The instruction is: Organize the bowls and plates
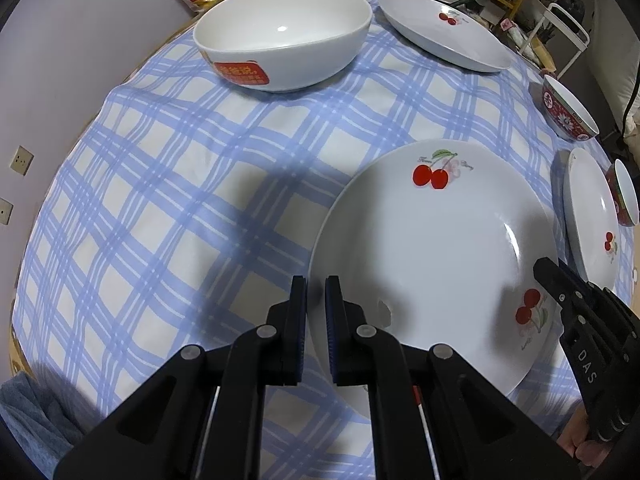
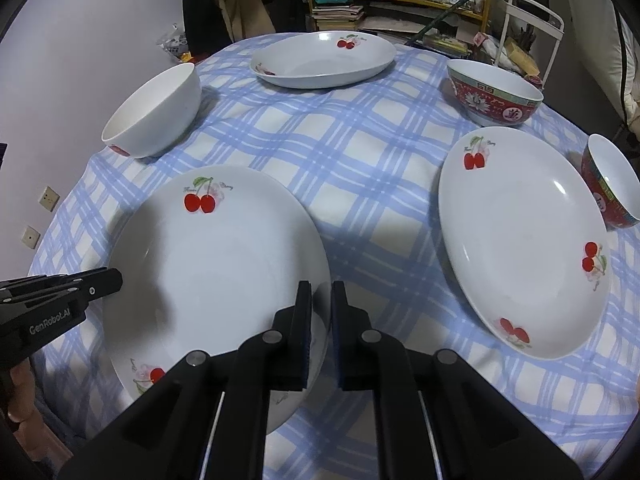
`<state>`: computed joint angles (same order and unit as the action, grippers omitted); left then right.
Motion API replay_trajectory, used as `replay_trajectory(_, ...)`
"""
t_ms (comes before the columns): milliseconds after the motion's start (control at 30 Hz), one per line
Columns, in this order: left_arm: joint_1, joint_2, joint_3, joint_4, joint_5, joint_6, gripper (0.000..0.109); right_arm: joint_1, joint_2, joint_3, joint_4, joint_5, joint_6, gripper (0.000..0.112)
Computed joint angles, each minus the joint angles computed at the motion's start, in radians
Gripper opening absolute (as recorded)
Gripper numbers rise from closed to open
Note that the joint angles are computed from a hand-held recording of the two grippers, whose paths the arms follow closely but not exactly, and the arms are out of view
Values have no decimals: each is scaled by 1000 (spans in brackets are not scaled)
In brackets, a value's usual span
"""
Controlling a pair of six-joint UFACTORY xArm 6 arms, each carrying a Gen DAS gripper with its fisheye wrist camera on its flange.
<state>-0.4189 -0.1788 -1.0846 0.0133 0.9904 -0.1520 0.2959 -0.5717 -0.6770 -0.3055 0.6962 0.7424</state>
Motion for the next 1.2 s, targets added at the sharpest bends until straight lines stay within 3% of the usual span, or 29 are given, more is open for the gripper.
replay_trajectory(333, -1, -4, 6, 1, -14, 7, 9, -13, 6, 12, 34, -21, -5, 11)
replay_trajectory(700, -11, -16, 10, 36, -16, -16, 9, -13, 21, -10, 60, 18, -26, 11)
replay_trajectory(800, -37, -52, 27, 154, -50, -80, 11, 1, 18, -31, 29, 58, -25, 11)
replay_trajectory(1033, -110, -96, -1, 287, -96, -119, 14, -32, -63, -53, 16, 79, -44, 11)
replay_trajectory(1200, -153, -54, -58, 232, -89, -89, 15, -83, -95, -89, -23, 151, -22, 14)
